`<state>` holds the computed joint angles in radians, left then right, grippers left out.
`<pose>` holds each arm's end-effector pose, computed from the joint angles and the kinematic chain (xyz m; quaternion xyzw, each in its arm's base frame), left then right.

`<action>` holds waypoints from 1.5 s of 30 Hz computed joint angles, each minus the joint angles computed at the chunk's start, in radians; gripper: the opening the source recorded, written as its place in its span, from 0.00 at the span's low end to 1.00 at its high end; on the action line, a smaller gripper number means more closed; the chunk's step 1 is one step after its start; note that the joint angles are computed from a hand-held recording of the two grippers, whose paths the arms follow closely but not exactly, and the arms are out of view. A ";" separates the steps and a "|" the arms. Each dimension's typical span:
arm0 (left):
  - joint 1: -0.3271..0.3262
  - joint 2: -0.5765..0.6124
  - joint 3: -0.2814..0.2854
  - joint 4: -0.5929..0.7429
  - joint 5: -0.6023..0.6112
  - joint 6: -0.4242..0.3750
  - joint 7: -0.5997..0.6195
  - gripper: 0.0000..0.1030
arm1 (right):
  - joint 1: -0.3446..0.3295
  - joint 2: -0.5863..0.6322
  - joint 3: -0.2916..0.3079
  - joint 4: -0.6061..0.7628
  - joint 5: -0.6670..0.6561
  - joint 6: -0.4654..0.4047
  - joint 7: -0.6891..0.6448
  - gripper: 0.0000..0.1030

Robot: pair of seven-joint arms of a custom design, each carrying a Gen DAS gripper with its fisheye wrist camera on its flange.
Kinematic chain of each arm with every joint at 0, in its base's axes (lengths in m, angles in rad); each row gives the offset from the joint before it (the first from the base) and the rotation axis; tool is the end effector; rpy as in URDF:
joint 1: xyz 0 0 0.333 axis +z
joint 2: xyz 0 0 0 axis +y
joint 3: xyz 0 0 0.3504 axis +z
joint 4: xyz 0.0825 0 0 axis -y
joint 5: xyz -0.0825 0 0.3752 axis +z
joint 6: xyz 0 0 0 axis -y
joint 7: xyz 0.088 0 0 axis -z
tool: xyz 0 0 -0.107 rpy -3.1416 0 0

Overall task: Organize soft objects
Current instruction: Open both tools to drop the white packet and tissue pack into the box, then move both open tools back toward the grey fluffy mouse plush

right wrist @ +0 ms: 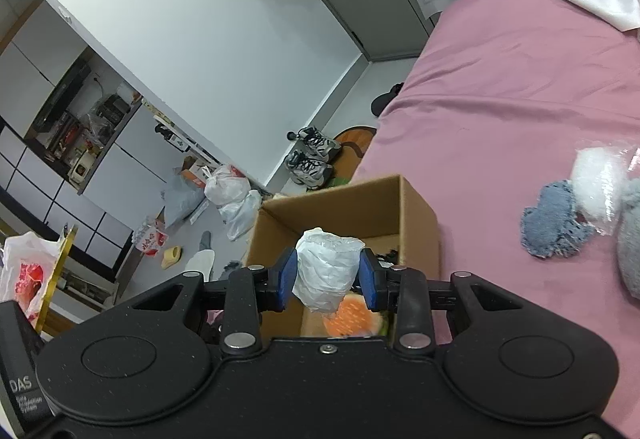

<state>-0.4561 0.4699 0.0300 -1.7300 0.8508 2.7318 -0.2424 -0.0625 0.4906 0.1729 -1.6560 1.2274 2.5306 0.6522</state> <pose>0.6302 -0.3210 0.3957 -0.8430 0.4040 -0.3111 0.1711 0.7134 0.0491 0.3993 -0.6415 0.6064 0.0299 0.4688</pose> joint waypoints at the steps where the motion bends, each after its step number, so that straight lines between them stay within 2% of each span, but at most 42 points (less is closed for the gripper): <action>1: 0.000 -0.002 0.001 0.000 -0.001 -0.002 -0.001 0.26 | 0.001 0.005 0.002 0.010 0.000 -0.004 0.006 0.33; 3: -0.002 -0.008 0.002 0.000 0.001 -0.014 -0.002 0.30 | -0.003 0.012 0.011 0.029 0.012 -0.020 0.006 0.35; 5: -0.001 -0.014 -0.002 0.001 0.003 -0.029 0.002 0.39 | -0.011 0.021 0.020 0.048 0.034 -0.049 0.002 0.38; 6: -0.002 -0.017 -0.003 0.003 0.007 -0.038 0.004 0.44 | -0.013 0.026 0.020 0.059 0.033 -0.071 0.012 0.49; 8: -0.004 -0.020 -0.007 0.007 0.015 -0.059 0.006 0.49 | -0.011 0.024 0.015 0.060 0.034 -0.073 0.028 0.61; 10: -0.003 -0.023 -0.015 0.013 0.019 -0.080 0.012 0.53 | -0.010 0.016 0.007 0.054 0.025 -0.072 0.029 0.63; 12: -0.004 -0.023 -0.021 0.019 0.024 -0.098 0.008 0.64 | -0.009 0.005 -0.004 0.041 0.008 -0.069 0.044 0.68; 15: -0.016 -0.021 -0.024 0.034 0.042 -0.140 -0.017 0.75 | -0.012 -0.015 -0.017 0.014 -0.008 -0.055 0.050 0.74; 17: -0.018 -0.016 -0.034 0.050 0.046 -0.170 -0.009 0.76 | -0.020 -0.033 -0.023 -0.008 -0.012 -0.053 0.034 0.76; 20: -0.019 -0.010 -0.047 0.066 0.053 -0.183 0.005 0.80 | -0.028 -0.061 -0.034 -0.042 -0.009 -0.040 -0.001 0.83; 24: -0.023 -0.002 -0.060 0.090 0.040 -0.209 0.031 0.84 | -0.038 -0.087 -0.055 -0.068 -0.024 -0.046 -0.032 0.84; 29: -0.029 0.009 -0.073 0.125 0.004 -0.231 0.079 0.85 | -0.051 -0.108 -0.075 -0.089 -0.019 -0.028 -0.062 0.94; 36: -0.061 0.034 -0.081 0.187 -0.016 -0.287 0.161 0.89 | -0.074 -0.123 -0.096 -0.103 -0.012 -0.024 -0.087 1.00; 45: -0.105 0.085 -0.082 0.291 -0.048 -0.343 0.244 0.89 | -0.108 -0.128 -0.122 -0.107 -0.025 -0.044 -0.093 1.00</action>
